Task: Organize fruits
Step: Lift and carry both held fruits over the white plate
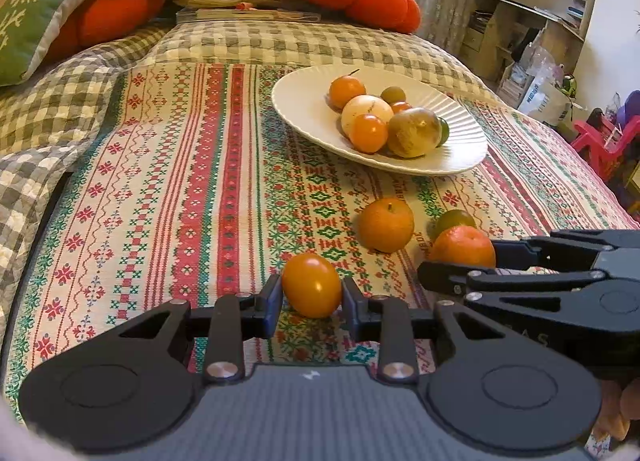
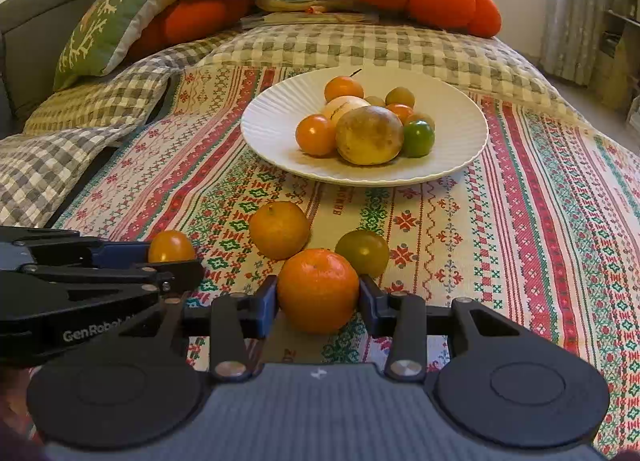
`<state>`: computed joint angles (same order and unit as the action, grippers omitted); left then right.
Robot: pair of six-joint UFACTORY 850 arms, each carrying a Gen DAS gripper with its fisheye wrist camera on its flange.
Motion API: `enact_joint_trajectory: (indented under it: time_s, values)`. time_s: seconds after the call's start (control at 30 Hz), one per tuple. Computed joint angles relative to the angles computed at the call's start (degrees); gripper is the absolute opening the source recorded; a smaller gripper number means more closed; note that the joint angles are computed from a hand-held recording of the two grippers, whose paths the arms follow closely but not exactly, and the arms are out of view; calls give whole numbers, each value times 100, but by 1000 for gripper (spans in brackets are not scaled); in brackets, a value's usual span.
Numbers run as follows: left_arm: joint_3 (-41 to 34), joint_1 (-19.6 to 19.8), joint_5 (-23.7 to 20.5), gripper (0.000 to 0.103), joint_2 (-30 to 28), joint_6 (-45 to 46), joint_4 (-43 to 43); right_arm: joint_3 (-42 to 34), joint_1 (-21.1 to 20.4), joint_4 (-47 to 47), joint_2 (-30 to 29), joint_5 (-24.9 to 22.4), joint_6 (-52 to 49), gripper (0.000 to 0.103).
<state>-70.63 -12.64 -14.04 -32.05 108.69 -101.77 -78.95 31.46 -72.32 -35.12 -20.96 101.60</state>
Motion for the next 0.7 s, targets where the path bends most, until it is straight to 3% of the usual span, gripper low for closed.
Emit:
enact_joint_trajectory:
  time_s: [0.3,0.7]
  values:
    - [-7,0,-214,23,44,-629,576,131,-52,-166,126,143,232,38]
    - [-9,-21,-356,23,104,-612,520,491,-173,-822,478,203,966,38]
